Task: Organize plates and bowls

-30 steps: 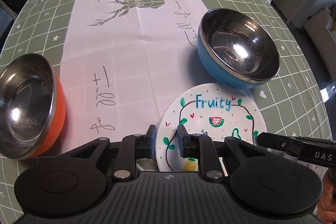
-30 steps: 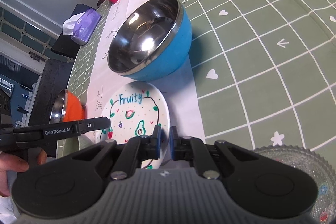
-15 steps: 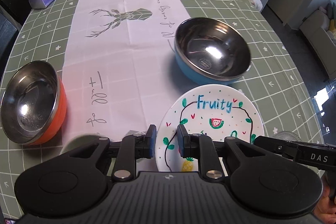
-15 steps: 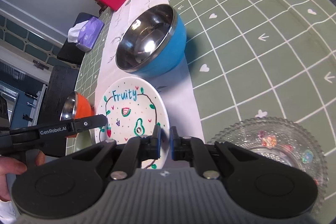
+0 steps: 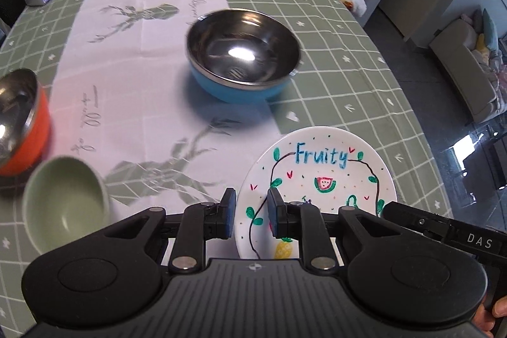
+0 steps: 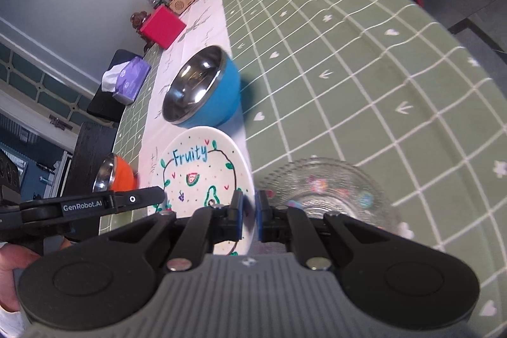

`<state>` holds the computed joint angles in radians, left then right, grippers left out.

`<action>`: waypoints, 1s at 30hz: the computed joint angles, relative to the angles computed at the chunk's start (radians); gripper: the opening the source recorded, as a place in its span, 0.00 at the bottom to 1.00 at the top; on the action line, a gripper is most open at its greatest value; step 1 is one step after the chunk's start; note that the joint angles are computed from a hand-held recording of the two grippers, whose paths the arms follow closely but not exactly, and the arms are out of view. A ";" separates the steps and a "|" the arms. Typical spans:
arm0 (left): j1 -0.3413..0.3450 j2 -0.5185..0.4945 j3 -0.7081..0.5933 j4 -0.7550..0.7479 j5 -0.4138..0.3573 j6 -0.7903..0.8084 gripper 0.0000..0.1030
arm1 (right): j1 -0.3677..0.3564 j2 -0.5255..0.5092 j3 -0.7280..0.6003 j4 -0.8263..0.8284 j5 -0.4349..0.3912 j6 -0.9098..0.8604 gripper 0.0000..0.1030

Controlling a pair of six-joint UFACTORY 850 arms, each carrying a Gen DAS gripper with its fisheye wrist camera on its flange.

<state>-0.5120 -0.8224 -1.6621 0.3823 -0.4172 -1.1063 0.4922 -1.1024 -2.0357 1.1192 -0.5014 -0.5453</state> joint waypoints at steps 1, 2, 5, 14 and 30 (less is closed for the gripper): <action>-0.005 -0.007 -0.008 -0.020 0.003 0.014 0.22 | -0.004 0.019 0.035 0.024 0.018 -0.027 0.06; -0.011 -0.015 -0.017 -0.038 0.005 0.023 0.22 | -0.008 0.035 0.065 0.049 0.034 -0.054 0.06; -0.027 -0.039 -0.043 -0.087 0.005 0.057 0.22 | -0.018 0.073 0.138 0.102 0.083 -0.116 0.06; -0.047 -0.093 -0.098 -0.210 -0.003 0.125 0.22 | -0.035 0.118 0.239 0.193 0.161 -0.219 0.05; -0.060 -0.099 -0.098 -0.170 -0.006 0.098 0.22 | -0.006 0.112 0.233 -0.069 0.256 -0.069 0.06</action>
<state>-0.5721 -0.9216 -1.7600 0.2124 -0.4229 -1.0081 0.4861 -0.9901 -1.8028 1.0500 -0.2456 -0.6147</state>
